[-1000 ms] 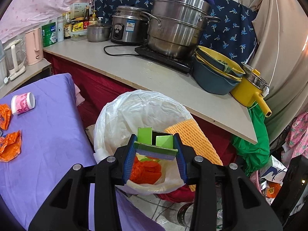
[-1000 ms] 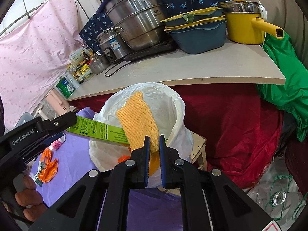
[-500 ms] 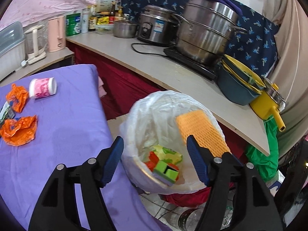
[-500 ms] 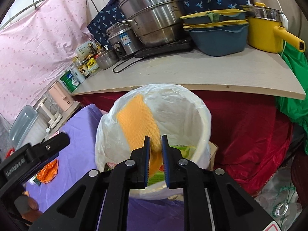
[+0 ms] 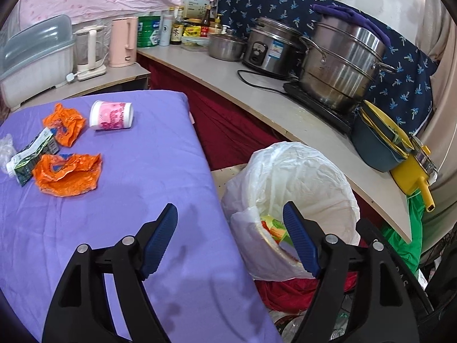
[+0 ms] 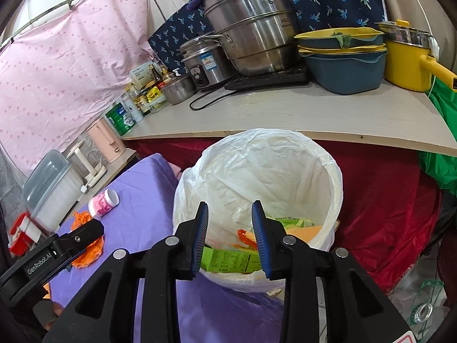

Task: Collect trash
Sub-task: 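Open both tools to drop the box and foam sleeve into the bin, then move both open tools back over the table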

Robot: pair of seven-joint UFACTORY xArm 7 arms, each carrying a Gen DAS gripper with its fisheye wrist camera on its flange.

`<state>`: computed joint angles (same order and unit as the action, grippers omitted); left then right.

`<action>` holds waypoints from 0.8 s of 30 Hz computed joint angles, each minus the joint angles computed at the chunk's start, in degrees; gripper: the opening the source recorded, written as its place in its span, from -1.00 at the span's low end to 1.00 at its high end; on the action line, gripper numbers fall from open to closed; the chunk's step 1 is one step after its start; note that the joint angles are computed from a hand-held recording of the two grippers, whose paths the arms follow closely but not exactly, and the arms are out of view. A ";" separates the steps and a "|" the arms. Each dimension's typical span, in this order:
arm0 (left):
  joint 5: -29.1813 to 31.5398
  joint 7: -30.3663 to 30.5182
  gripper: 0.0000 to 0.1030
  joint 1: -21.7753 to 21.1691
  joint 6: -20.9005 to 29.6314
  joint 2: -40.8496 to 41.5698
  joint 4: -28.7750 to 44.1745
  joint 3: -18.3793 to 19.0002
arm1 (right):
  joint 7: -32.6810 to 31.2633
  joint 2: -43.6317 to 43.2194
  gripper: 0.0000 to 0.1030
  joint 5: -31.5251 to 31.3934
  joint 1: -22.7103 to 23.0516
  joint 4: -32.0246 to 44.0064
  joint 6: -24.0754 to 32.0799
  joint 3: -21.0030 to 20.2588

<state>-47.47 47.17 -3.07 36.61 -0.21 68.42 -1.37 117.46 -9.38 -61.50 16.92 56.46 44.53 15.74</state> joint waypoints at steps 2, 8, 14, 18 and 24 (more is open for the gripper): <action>-0.12 0.13 0.41 0.55 0.21 -0.33 -0.26 0.52 | 0.16 0.37 -0.39 -0.15 0.30 0.57 0.44 0.38; -0.19 1.27 0.41 2.36 -0.06 -1.01 -1.03 2.08 | -1.57 3.63 -0.39 0.85 2.45 3.39 1.13 0.60; -0.03 1.97 0.41 4.68 0.24 -1.01 -1.18 3.59 | -1.62 6.87 -0.39 1.56 5.17 5.32 0.94 -0.53; 0.27 2.26 0.41 6.65 -0.20 -0.58 -1.20 4.66 | -2.46 8.85 -0.39 1.19 6.86 7.49 0.90 -1.26; 2.07 0.61 0.41 10.40 -1.77 1.43 0.01 6.05 | -5.98 14.32 -0.39 0.41 10.22 14.61 0.50 -2.75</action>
